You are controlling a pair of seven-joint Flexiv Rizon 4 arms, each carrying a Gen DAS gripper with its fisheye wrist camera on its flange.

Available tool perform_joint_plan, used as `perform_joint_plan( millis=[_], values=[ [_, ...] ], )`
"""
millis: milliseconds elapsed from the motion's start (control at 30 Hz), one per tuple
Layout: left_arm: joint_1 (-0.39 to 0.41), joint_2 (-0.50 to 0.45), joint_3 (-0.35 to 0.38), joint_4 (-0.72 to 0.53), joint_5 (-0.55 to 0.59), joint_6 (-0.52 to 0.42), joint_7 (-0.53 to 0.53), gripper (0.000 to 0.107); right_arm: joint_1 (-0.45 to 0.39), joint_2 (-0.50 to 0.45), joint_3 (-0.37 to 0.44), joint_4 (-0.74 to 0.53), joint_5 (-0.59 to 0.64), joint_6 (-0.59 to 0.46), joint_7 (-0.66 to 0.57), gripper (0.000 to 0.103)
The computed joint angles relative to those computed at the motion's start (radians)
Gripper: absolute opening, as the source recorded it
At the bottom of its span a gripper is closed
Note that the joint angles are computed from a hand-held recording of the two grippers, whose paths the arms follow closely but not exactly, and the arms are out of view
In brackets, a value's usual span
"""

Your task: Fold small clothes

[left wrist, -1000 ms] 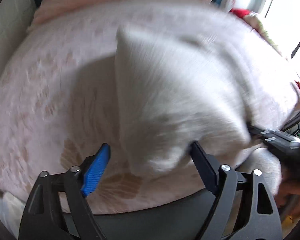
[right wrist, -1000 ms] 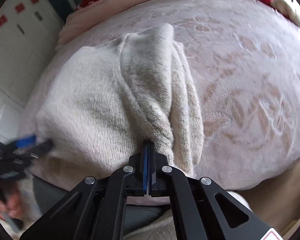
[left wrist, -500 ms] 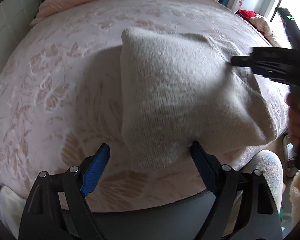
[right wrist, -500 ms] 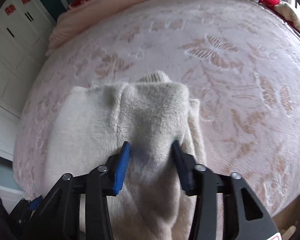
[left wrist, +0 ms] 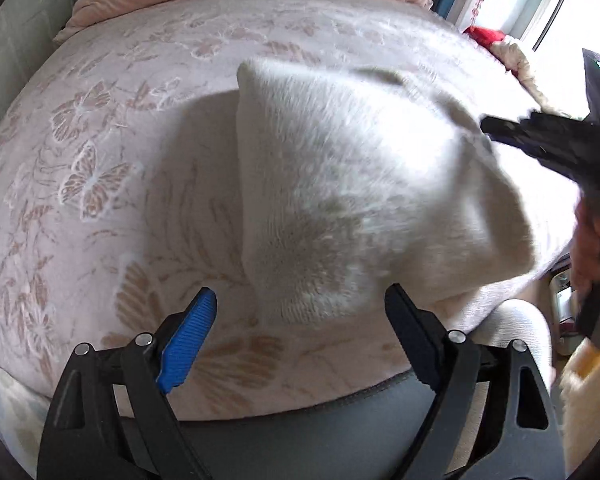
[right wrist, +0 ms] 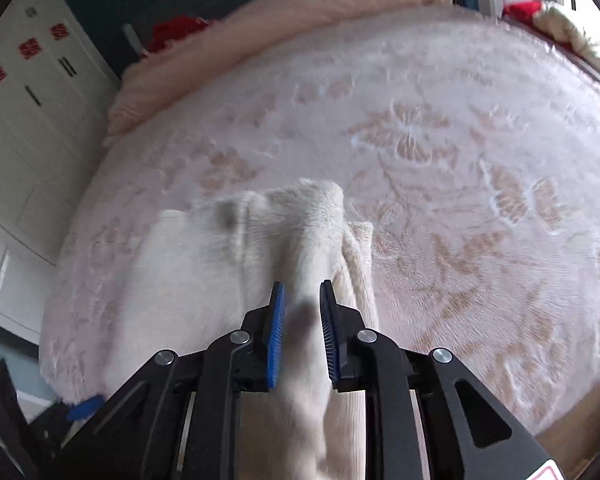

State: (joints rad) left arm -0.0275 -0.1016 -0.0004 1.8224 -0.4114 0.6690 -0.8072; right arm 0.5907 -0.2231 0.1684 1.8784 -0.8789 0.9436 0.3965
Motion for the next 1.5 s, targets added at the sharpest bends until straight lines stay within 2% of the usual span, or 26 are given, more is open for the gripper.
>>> perform_joint_plan(
  millis=[100,133,167,233,267,300,367,467,567,667,800,900,1067,1167,1267,1333,1367,1400,1500],
  values=[
    [0.011,0.024,0.005,-0.001,-0.067,-0.025,0.022,0.084,0.043,0.035,0.038,0.012,-0.031,-0.040,0.014,0.013],
    [0.011,0.027,0.004,0.001,-0.082,-0.020,0.027,0.084,0.053,0.029,0.055,0.007,-0.006,-0.054,-0.018,0.009],
    [0.005,0.031,0.002,0.007,-0.089,0.003,0.030,0.084,0.057,0.021,0.070,-0.008,0.049,-0.080,-0.077,0.000],
    [-0.005,0.021,-0.004,0.006,-0.067,0.037,0.033,0.084,0.090,-0.007,0.105,-0.032,0.173,-0.196,-0.165,0.000],
    [-0.014,0.008,-0.006,0.005,-0.024,0.069,0.015,0.084,0.092,-0.017,0.106,-0.012,0.210,-0.193,-0.164,0.000],
    [-0.020,-0.009,-0.007,0.001,0.022,0.091,-0.011,0.084,0.097,-0.012,0.095,0.016,0.197,-0.165,-0.130,0.000],
    [-0.019,-0.034,-0.002,-0.019,0.082,0.072,-0.068,0.084,0.105,0.000,0.082,0.030,0.176,-0.149,-0.082,0.000],
    [-0.005,-0.032,0.003,-0.031,0.074,0.027,-0.107,0.084,0.114,0.015,0.083,-0.005,0.175,-0.188,-0.109,0.000],
    [-0.005,-0.003,-0.003,-0.019,0.049,0.057,-0.072,0.084,0.108,0.040,0.069,-0.007,0.101,-0.160,-0.069,0.000],
    [-0.017,0.003,-0.016,-0.028,0.020,0.081,-0.048,0.084,0.089,0.024,0.056,-0.048,0.076,-0.144,-0.097,0.000],
    [-0.046,-0.035,-0.034,-0.063,0.068,0.106,-0.078,0.084,0.074,-0.051,0.048,-0.121,0.167,-0.161,-0.197,0.000],
    [-0.064,-0.076,-0.039,-0.091,0.118,0.112,-0.116,0.084,0.066,-0.092,0.039,-0.114,0.225,-0.137,-0.244,0.000],
    [-0.072,-0.095,-0.040,-0.094,0.150,0.127,-0.134,0.084,0.071,-0.062,0.012,-0.083,0.204,-0.083,-0.203,0.000],
    [-0.069,-0.097,-0.041,-0.098,0.145,0.119,-0.128,0.085,0.059,-0.035,-0.003,-0.061,0.162,-0.068,-0.147,0.013],
    [-0.069,-0.100,-0.041,-0.101,0.143,0.114,-0.136,0.086,0.033,-0.044,0.000,-0.059,0.177,-0.057,-0.148,0.026],
    [-0.070,-0.098,-0.041,-0.097,0.143,0.122,-0.133,0.086,0.017,-0.069,0.001,-0.060,0.203,-0.004,-0.162,0.026],
    [-0.070,-0.100,-0.041,-0.099,0.145,0.121,-0.133,0.086,0.015,-0.081,-0.002,-0.063,0.206,0.013,-0.173,0.012],
    [-0.069,-0.101,-0.041,-0.099,0.144,0.119,-0.132,0.086,0.016,-0.083,-0.007,-0.064,0.201,0.026,-0.182,0.003],
    [-0.063,-0.101,-0.042,-0.103,0.129,0.105,-0.124,0.086,0.046,-0.031,-0.046,-0.041,0.075,0.000,-0.075,0.003]
  ],
)
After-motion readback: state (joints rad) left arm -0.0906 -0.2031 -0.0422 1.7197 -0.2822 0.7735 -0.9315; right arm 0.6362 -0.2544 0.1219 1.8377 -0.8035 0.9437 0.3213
